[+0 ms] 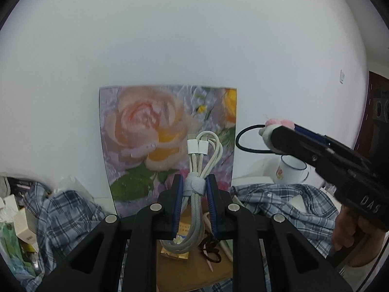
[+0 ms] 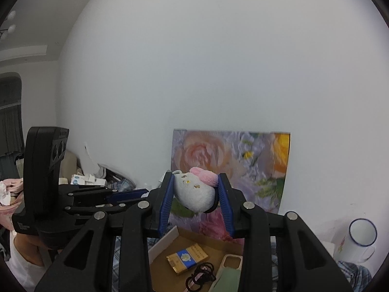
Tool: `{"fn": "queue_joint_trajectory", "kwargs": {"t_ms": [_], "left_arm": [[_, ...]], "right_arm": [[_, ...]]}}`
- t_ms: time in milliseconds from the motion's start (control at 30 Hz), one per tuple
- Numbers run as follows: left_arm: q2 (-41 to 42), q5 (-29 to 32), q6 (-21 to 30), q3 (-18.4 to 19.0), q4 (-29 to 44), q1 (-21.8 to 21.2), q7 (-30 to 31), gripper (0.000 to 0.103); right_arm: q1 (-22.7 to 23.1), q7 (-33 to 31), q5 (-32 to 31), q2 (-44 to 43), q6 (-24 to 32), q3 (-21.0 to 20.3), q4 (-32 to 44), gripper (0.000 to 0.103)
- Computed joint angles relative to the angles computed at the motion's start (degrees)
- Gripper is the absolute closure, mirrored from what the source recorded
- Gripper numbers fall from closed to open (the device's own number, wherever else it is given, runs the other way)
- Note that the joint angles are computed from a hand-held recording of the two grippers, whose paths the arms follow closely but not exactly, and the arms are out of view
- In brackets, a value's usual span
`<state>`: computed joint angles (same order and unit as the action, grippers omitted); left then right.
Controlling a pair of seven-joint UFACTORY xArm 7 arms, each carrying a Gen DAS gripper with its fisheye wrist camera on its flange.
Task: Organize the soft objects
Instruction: 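Lower the cable into the box with the left tool while the right tool lowers the plush inside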
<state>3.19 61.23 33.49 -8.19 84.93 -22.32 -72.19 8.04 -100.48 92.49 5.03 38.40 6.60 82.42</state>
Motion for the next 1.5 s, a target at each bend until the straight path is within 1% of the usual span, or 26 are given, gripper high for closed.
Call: {"fn": "queue_joint_trajectory", "kwargs": {"t_ms": [33,100,133,167,300,400,533,700,800,900,1000,1067,1200,1300,1400,1500], "left_arm": [[0.2,-0.4,-0.4,0.1,-0.1,0.2,0.1,0.082],[1.1,-2.0,-1.9,0.5,-0.3,0.6,0.5,0.082],[1.6,-2.7,-2.0,0.7,-0.1,0.6,1.0,0.082],[2.3,-3.8,-2.2,0.9,0.1,0.7,1.8,0.082],[4.2,-6.3,-2.2,2.0,0.6,0.1,3.4,0.082],[5.1,-7.4,-2.5,2.9,0.4,-0.2,3.4,0.082],[6.2,-8.1,-1.8,3.8,0.6,-0.7,3.6,0.082],[7.1,-10.2,-2.1,4.7,0.2,-0.6,4.4,0.082],[7.4,-11.3,-2.0,5.2,-0.4,-0.4,4.4,0.082],[7.9,-13.4,-1.4,5.4,-0.5,0.1,5.4,0.082],[8.9,-15.8,-0.3,5.6,-0.3,0.3,7.0,0.082],[9.5,-17.5,0.2,5.7,-0.2,0.5,8.5,0.082],[10.3,-20.1,1.2,5.9,-0.1,0.5,11.1,0.082],[10.4,-20.7,1.7,6.3,-0.3,0.3,11.2,0.082],[10.6,-21.6,2.2,6.5,-0.4,0.5,11.9,0.082],[10.8,-21.7,2.7,6.7,-0.4,0.3,11.6,0.082]], "right_arm": [[0.1,-0.5,0.3,0.6,-0.3,0.1,0.3,0.068],[-0.1,-3.5,3.6,1.9,0.0,0.3,0.2,0.068],[-0.2,-4.0,4.4,2.8,0.3,0.4,0.5,0.068],[0.0,-3.2,3.9,4.6,-0.3,0.6,1.9,0.068],[-0.2,2.2,-0.7,8.4,-2.4,1.6,4.9,0.068],[-0.5,4.3,-3.9,10.2,-4.3,2.6,5.9,0.068],[-1.3,7.7,-7.6,12.7,-5.2,3.9,7.4,0.068],[-2.4,12.6,-12.6,15.5,-5.2,5.5,9.3,0.068],[-3.3,16.9,-15.9,17.5,-3.4,6.3,10.9,0.068],[-3.6,20.5,-19.6,19.3,-3.1,7.0,12.2,0.068],[-3.3,25.2,-25.5,21.0,-2.4,7.2,13.8,0.068],[-3.0,28.7,-29.3,22.1,-3.2,7.3,14.6,0.068],[-4.2,31.0,-31.8,23.5,-4.3,9.2,15.2,0.068],[-5.1,31.8,-32.5,24.1,-4.9,10.4,15.7,0.068],[-5.1,34.3,-34.9,25.8,-3.4,10.6,18.0,0.067],[-4.2,36.8,-38.2,27.0,-4.2,10.6,19.2,0.067]]}}
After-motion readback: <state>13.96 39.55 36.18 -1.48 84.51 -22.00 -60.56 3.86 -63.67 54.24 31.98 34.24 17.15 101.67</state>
